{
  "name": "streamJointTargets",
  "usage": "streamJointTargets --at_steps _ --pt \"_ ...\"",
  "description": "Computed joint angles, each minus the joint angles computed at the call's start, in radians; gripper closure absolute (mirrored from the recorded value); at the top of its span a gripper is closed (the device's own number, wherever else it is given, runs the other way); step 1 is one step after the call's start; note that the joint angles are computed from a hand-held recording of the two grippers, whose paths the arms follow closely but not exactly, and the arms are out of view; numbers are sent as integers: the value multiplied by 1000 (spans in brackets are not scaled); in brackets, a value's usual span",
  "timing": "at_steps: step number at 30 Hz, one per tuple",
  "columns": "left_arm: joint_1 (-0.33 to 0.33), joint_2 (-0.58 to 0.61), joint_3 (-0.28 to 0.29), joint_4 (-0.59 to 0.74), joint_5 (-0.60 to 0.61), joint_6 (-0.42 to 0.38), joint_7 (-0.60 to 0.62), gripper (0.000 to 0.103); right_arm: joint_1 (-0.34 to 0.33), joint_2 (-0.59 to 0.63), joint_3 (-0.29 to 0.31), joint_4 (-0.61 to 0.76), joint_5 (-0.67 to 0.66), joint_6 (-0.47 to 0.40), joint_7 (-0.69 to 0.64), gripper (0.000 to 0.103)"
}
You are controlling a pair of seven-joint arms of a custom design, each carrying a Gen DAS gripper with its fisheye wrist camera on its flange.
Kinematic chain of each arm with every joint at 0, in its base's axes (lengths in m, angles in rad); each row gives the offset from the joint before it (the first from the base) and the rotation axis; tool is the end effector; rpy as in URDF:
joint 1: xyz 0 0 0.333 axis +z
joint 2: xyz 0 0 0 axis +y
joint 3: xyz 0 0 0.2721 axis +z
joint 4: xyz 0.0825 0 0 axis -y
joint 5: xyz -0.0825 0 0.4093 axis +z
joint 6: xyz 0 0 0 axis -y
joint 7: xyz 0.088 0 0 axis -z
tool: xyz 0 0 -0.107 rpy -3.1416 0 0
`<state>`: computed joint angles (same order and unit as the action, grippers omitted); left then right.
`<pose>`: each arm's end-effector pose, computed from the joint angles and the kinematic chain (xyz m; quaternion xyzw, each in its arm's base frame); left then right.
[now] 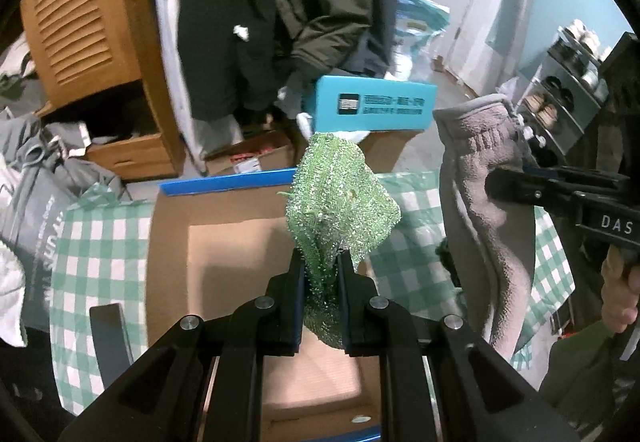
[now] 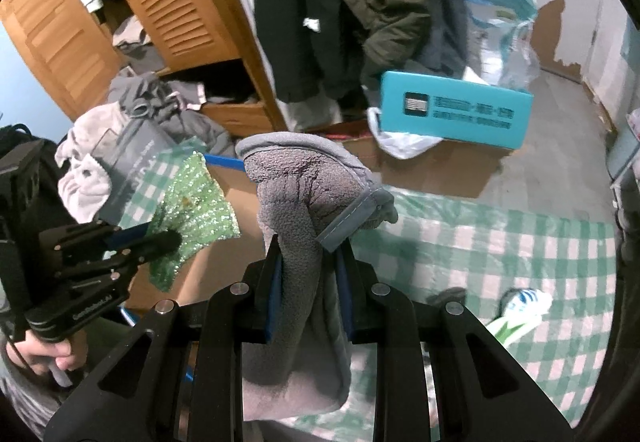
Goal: Organize soft objects
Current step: 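Lift the green scrubber and grey glove and carry both over the shoebox, then release the scrubber with the left tool while the right tool drops the glove into the box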
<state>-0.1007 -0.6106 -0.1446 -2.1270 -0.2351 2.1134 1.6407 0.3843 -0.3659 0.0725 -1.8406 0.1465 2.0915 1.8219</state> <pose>0.4311 -0.1355 0.6659 -0.5835 0.7547 -0.2688 0.1332 0.4543 0.2392 0.7014 -0.7294 0.6107 -0.0734 0.2993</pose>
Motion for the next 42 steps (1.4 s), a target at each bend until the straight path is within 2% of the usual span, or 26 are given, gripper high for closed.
streamJointTargets --at_steps 12,20,33,35,36,39,42 --pt "55 -39 44 -49 1 -18 1 89 34 194 49 199 2 -26 16 81" --pt "97 -49 53 -74 19 -28 -11 89 58 313 80 315 -25 -67 37 81" --pt "118 -24 52 -81 34 -60 -21 87 83 397 94 363 -35 -129 38 79" --pt "121 -24 49 -79 39 -62 -27 82 83 403 95 367 -27 -142 33 76" --pt "122 -23 46 -79 42 -60 -32 76 83 404 94 367 -27 -146 37 71" --pt "123 -23 43 -81 47 -52 -39 69 84 408 94 371 -30 -160 45 60" --pt "122 -22 40 -81 51 -50 -49 59 82 403 92 368 -27 -170 56 56"
